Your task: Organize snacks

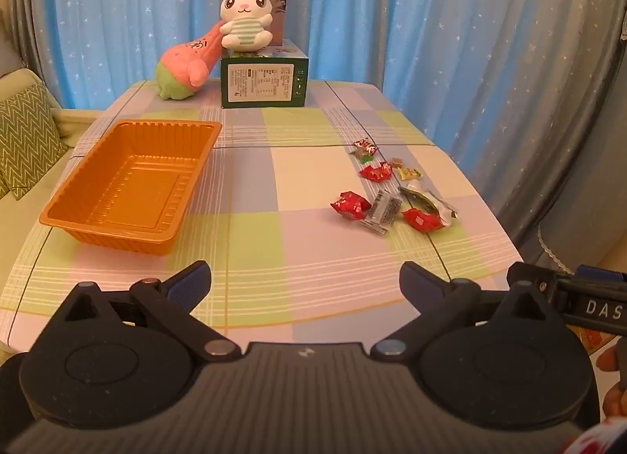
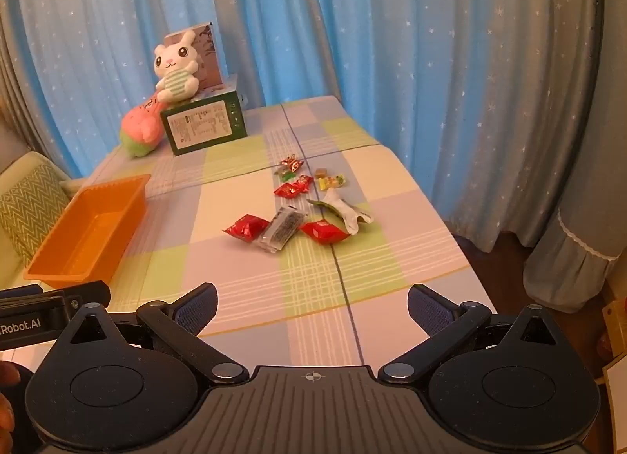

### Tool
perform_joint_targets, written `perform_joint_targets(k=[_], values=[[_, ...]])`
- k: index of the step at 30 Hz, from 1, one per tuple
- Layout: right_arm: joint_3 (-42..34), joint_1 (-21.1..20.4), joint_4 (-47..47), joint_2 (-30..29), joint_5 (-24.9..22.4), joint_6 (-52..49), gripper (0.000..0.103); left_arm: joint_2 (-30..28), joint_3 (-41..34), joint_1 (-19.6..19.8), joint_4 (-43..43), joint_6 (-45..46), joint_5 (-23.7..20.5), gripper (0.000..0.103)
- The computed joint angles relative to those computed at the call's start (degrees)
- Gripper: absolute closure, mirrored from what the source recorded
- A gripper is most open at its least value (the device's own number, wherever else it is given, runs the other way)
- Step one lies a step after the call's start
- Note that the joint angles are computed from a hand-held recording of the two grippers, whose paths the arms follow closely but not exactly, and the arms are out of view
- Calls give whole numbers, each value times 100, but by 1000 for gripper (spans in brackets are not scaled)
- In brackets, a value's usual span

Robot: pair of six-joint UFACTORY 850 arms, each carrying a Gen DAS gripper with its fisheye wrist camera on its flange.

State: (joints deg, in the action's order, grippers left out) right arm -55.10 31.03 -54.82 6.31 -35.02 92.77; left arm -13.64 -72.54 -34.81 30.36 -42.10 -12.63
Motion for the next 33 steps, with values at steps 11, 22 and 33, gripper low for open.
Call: perform_joint_targets(k=[11, 22, 33], values=[[4, 70, -37, -31, -126, -4, 1, 2, 37, -8, -460, 386, 88, 1], [26, 44, -58, -24, -111, 8, 1, 16, 23, -30, -465, 390, 79, 1], [-6, -5, 12, -42, -115, -107, 1, -2, -40, -7, -719, 723, 56, 1]])
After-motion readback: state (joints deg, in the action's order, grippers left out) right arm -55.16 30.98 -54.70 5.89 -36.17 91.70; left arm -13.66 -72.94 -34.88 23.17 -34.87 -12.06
